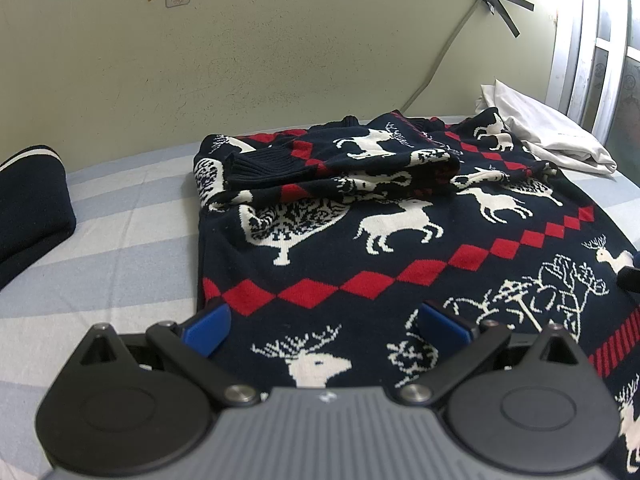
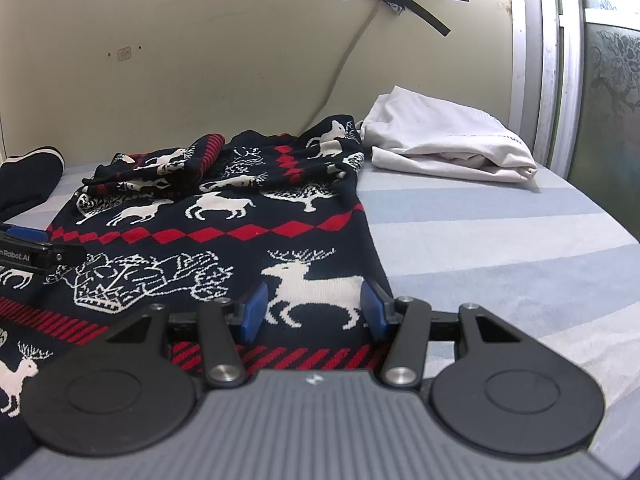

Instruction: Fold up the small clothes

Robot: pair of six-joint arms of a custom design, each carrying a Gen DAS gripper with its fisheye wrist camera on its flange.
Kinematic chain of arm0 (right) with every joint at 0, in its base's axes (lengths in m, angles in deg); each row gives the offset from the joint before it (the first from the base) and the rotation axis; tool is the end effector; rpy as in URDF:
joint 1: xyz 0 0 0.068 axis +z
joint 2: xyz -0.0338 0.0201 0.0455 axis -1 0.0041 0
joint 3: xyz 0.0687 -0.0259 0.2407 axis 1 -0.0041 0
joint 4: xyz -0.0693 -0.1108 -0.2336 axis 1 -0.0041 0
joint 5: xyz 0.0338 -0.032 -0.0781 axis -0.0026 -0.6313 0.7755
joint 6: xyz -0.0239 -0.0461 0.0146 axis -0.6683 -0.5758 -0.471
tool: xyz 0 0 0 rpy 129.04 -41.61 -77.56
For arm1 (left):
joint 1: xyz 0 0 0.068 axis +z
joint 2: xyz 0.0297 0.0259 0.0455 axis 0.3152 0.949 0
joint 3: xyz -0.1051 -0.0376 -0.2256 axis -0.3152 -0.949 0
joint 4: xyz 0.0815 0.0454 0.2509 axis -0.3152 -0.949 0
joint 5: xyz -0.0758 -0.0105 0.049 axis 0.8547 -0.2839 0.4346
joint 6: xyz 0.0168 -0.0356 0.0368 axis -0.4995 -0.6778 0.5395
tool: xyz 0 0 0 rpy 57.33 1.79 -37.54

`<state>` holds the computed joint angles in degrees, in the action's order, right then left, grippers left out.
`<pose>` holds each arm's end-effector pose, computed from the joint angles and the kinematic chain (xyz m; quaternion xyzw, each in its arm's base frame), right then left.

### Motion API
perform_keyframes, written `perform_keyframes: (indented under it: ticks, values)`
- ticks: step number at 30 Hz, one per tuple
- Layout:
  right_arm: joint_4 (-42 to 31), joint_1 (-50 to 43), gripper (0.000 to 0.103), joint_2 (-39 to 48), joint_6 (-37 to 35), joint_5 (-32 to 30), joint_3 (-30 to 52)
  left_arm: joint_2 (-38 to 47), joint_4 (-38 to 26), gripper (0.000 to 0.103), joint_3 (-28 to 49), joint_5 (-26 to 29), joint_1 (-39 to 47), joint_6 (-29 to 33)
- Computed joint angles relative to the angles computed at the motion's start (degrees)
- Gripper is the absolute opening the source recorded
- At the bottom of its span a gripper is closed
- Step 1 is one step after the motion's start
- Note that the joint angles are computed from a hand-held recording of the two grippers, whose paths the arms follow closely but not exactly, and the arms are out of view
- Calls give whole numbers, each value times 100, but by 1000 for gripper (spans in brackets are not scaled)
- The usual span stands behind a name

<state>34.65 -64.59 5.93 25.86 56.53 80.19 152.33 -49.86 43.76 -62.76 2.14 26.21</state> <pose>0.2809 0.1219 0.1279 -0.0288 0.8689 0.0518 0.4915 0.2811 -0.0756 0.1406 0.0401 0.9124 -0.0057 0.4072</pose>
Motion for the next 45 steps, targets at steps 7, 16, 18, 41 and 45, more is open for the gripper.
perform_keyframes:
  ticks: [7,16,18,41,45]
  values:
    - [-130,166,54,-153,114,-290,93,12,41,103,-14,41,29,12]
    - [-266,433,54,91,-391,-231,239,19,44,103,-12,42,36,24]
    - [-289,317,54,-107,-414,-151,48,19,44,103,-12,42,36,24]
    - [-129,-207,52,-1655,-92,-2003,-961,-5737,-4447,92,-1959,3132,2490,748]
    - [-144,-115,52,-1821,-152,-2119,-1120,-6508,-4868,90,-2171,2505,1722,389]
